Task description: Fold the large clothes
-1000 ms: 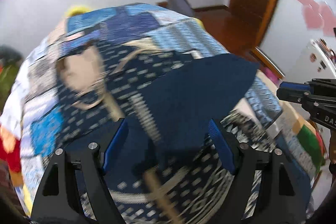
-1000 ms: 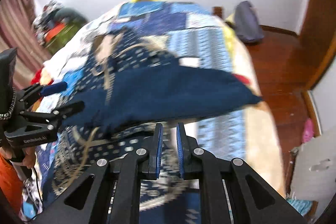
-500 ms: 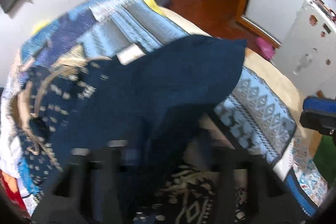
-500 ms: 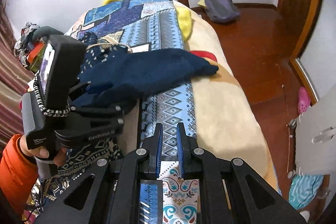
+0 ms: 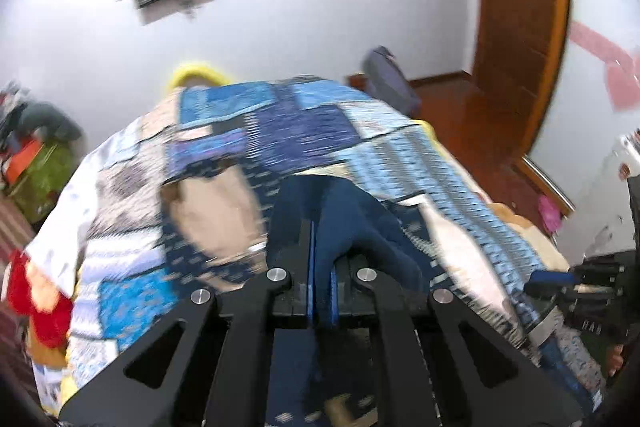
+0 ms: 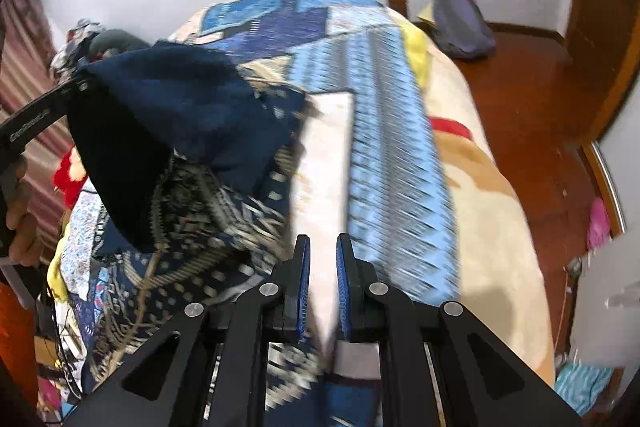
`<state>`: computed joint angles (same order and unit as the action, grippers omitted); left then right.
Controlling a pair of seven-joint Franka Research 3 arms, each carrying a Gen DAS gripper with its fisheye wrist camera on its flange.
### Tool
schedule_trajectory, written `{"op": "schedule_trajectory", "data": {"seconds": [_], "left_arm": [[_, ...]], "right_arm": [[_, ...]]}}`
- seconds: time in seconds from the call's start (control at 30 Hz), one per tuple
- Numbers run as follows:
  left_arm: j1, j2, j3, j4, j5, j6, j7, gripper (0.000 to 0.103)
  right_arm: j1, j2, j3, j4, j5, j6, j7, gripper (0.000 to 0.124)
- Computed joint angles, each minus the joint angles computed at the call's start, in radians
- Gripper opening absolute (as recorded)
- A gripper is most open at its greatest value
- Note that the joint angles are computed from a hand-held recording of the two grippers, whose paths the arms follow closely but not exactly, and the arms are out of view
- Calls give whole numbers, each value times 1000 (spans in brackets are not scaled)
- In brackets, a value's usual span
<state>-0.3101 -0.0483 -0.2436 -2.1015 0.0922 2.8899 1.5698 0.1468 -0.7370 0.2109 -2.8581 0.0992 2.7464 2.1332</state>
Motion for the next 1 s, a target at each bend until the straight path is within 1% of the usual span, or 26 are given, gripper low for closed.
{"op": "schedule_trajectory", "data": {"seconds": [0.07, 0.1, 0.17, 0.23, 0.3, 0.33, 0.37, 0.4, 0.43, 0.47, 0.5, 0.53, 0.6, 0.63, 0.67, 0.73, 0.8, 0.83, 0.87, 0.9, 0.93, 0.97, 1.0], "left_arm": [[17, -25, 29, -44, -47, -5, 37, 6], [33, -38, 44, -79, -44, -12, 43, 6], [64, -45, 50, -120, 13, -26, 6, 7], [75, -56, 75, -185, -27, -49, 53, 10], [86, -52, 92, -235, -60, -78, 89, 13], [90, -55, 99, -262, -84, -83, 112, 16], [90, -55, 103, -287, -113, -87, 136, 21], [94, -54, 105, -306, -126, -90, 151, 25], [100, -59, 104, -332, -124, -85, 154, 35], [107, -60, 101, -348, -116, -75, 148, 45], [120, -61, 94, -378, -81, -48, 118, 50], [126, -62, 92, -401, -64, -18, 103, 56], [127, -75, 100, -449, -69, 53, 96, 63], [131, -79, 100, -455, -55, 59, 81, 67], [131, -80, 104, -457, -52, 59, 78, 69], [117, -83, 117, -457, -79, 47, 96, 71], [117, -90, 119, -459, -78, 34, 98, 73], [117, -94, 121, -455, -76, 24, 103, 74], [114, -108, 123, -460, -78, 13, 113, 74], [108, -122, 128, -463, -83, -2, 131, 74], [103, -134, 133, -464, -90, -14, 148, 74], [97, -151, 139, -468, -100, -23, 164, 74], [95, -178, 139, -473, -100, -37, 167, 74]], "right_arm": [[-6, 66, 25, 55, -21, 17, -3, 9], [-13, 95, 40, 80, -35, 21, 0, 9], [-26, 163, 71, 137, -72, 24, 11, 9], [-37, 255, 98, 205, -123, 24, 19, 9], [-46, 342, 120, 268, -190, -1, 40, 9], [-61, 393, 141, 305, -246, -33, 60, 9], [-79, 432, 164, 336, -310, -73, 94, 9], [-108, 478, 202, 372, -401, -128, 157, 9], [-120, 517, 222, 395, -471, -167, 202, 9], [-125, 545, 235, 405, -545, -181, 242, 9], [-124, 547, 243, 400, -609, -178, 285, 9], [-117, 546, 245, 401, -650, -188, 312, 9], [-96, 554, 239, 415, -694, -234, 334, 9], [-84, 558, 231, 420, -703, -247, 338, 9], [-71, 561, 220, 423, -706, -253, 336, 9], [-45, 564, 195, 426, -703, -262, 328, 9], [-21, 563, 167, 429, -699, -272, 316, 9], [-9, 559, 152, 423, -700, -269, 314, 11], [0, 553, 140, 416, -713, -269, 326, 23], [8, 548, 139, 415, -741, -291, 359, 38], [7, 546, 142, 416, -796, -335, 410, 77], [3, 532, 141, 402, -842, -352, 450, 92], [19, 505, 106, 370, -818, -313, 442, 92]]}}
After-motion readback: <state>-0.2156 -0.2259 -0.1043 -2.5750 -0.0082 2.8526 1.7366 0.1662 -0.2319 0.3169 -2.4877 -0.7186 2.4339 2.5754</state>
